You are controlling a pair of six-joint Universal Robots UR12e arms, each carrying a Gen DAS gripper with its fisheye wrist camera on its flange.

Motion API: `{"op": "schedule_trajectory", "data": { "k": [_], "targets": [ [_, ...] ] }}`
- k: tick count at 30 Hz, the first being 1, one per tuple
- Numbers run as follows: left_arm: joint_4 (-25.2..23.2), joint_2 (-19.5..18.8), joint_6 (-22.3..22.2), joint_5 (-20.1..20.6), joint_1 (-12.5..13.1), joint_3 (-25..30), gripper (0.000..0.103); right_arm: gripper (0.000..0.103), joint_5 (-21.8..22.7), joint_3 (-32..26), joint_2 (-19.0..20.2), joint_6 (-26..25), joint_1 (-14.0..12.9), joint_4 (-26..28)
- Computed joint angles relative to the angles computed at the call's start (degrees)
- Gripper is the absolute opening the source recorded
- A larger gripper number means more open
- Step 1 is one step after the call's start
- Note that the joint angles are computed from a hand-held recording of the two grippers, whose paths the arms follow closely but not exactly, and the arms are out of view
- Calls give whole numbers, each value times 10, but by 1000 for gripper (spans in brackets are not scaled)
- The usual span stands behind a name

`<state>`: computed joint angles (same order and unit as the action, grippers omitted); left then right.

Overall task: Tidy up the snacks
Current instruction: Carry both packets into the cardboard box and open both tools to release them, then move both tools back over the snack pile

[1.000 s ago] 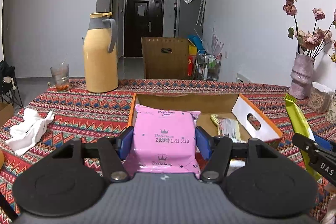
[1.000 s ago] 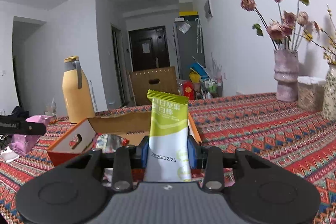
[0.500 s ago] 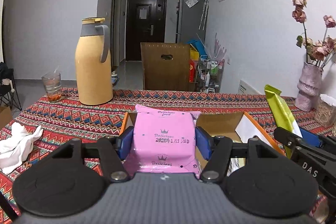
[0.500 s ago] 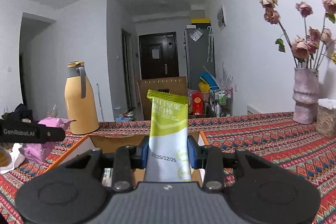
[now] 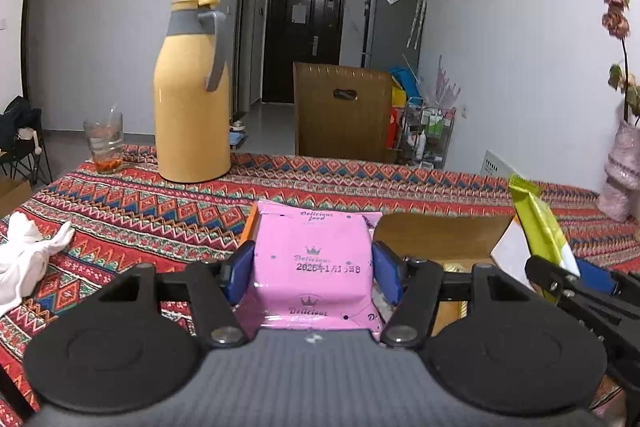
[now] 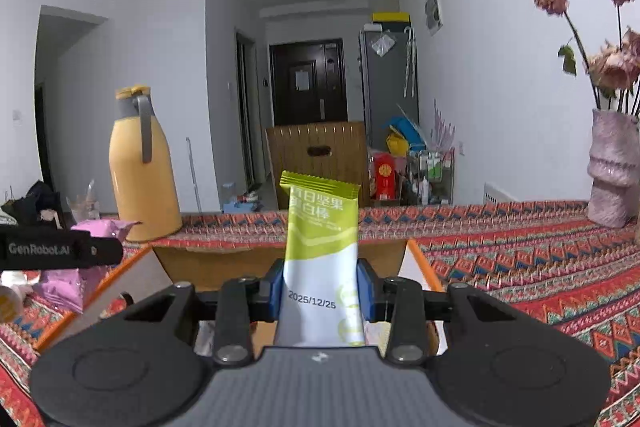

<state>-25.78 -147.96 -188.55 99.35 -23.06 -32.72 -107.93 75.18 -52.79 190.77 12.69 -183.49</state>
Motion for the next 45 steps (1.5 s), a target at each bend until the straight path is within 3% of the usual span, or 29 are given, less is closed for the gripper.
{"op": "schedule_trajectory", "data": {
  "k": [11, 13, 15, 17, 19, 31, 40, 45],
  "targets": [
    [-9, -1, 5, -8, -1, -3, 64, 39, -13, -8, 3, 5, 2, 52],
    [2, 3, 3, -7, -1, -11, 79, 42, -17, -11, 4, 10, 1, 66],
    [19, 5, 0, 6, -3, -17, 98, 62, -20, -10, 2, 16, 1, 77],
    [39, 11, -5, 10, -3, -30, 103, 93, -27, -8, 1, 16, 2, 74],
    [50, 15, -8, 9, -3, -38, 103, 103, -41, -8, 0, 17, 5, 70],
    [68, 26, -12, -7, -2, -58, 103, 103, -33, 1, -6, 19, 5, 53],
    [65, 28, -16, 7, -5, -55, 103, 103, -46, -3, -7, 16, 7, 58],
    [87, 43, -15, 17, -7, -76, 103, 103, -60, 0, -14, 7, 11, 52]
  ]
}}
